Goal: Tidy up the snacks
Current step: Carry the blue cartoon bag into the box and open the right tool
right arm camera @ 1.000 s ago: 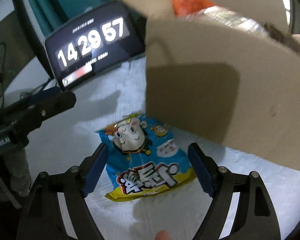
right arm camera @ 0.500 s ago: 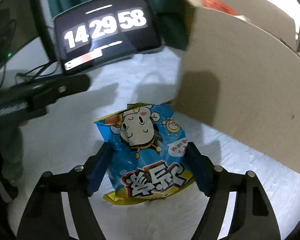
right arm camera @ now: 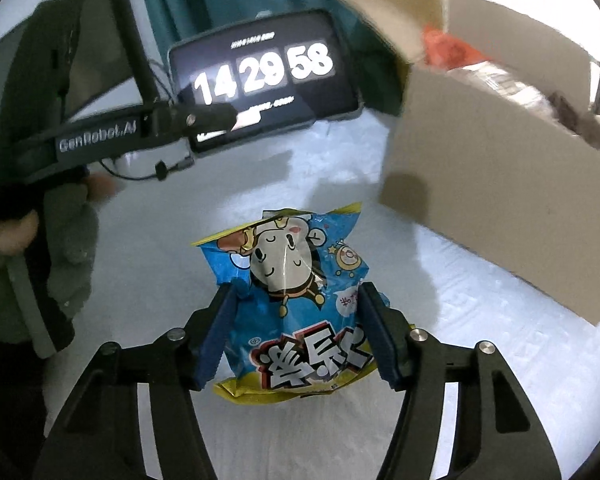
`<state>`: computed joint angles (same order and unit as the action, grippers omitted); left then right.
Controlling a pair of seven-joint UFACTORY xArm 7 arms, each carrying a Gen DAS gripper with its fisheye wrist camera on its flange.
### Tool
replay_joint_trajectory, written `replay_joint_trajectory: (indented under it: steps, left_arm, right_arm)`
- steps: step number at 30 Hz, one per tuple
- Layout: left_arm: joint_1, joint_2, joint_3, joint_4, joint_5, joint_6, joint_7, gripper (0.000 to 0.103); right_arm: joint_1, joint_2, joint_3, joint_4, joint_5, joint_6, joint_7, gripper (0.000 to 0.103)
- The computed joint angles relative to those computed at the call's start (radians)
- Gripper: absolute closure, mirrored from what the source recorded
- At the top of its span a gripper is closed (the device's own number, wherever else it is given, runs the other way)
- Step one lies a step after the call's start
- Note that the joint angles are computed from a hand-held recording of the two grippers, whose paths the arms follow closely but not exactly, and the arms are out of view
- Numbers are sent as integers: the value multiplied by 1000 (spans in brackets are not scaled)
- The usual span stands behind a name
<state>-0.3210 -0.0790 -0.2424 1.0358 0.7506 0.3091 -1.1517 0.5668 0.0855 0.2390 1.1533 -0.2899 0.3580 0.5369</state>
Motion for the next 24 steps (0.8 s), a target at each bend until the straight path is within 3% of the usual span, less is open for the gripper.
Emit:
replay_joint_trajectory:
  steps: [6,12,24]
  left_arm:
    - [-28,-3,-26,49,21,38,5,23]
    - [-82,50,-40,163,72,85,18,22]
    - [-268,236,33,463,148,164,86,23]
  right_arm:
    - [-43,-127,0,-84,-55,-30,66,38]
    - [-140,-248,22,-150,-105,-57,111,38]
    - [-330,-371,33,-185,-100,-112,66,38]
